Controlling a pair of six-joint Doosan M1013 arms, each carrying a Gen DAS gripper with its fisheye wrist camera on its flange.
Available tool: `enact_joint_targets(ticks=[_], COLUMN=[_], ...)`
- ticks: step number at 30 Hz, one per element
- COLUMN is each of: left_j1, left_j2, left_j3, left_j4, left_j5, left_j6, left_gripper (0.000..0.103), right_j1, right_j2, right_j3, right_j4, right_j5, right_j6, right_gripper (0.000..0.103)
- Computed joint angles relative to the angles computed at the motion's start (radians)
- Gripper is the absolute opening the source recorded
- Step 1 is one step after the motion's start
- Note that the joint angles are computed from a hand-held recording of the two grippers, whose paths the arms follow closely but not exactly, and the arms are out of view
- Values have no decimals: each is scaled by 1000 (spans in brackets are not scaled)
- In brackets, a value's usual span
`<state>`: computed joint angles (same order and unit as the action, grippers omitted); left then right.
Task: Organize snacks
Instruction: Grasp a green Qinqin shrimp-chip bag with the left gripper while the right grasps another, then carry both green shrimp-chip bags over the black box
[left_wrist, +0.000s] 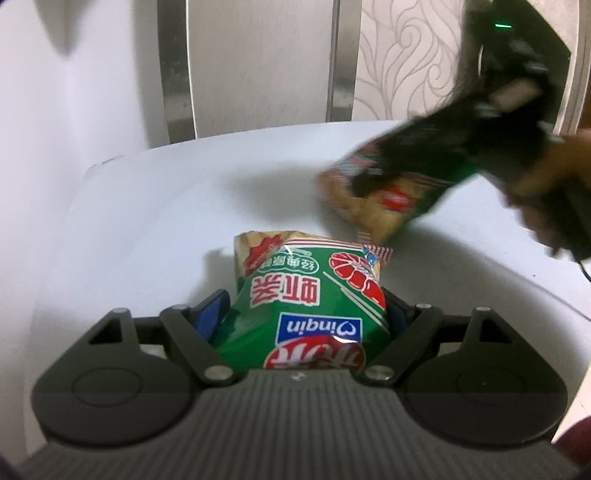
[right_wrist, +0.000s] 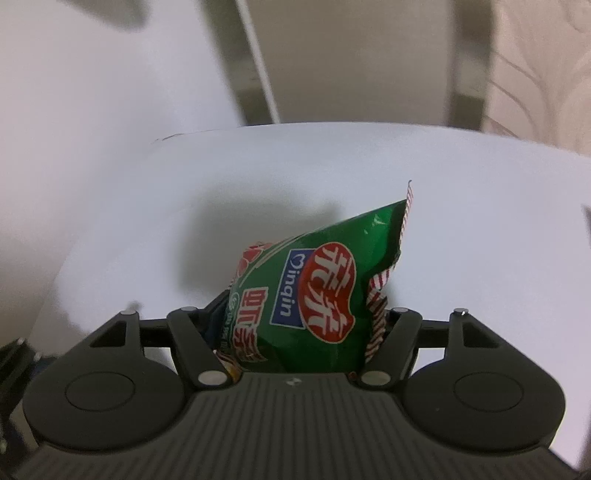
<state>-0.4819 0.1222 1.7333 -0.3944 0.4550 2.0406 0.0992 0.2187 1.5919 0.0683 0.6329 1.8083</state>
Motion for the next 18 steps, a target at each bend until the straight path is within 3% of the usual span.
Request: enact_joint_targets(ticks=[7, 11, 18], left_j1=[-77, -105, -144], left_j2=[13, 10, 9], left_j3=[-14, -3, 0], left_j4=[419, 564, 768], left_j5=[-5, -13, -7], left_j6=[-429, -618, -851], left_gripper=[91, 90, 76], right_j1=[-27, -40, -44], right_j2=[-127, -198, -288], right_j3=[150, 220, 291], right_j4=[-25, -14, 63], right_j5=[-47, -58, -83], right_j6=[71, 61, 11], right_gripper=[73, 73, 72])
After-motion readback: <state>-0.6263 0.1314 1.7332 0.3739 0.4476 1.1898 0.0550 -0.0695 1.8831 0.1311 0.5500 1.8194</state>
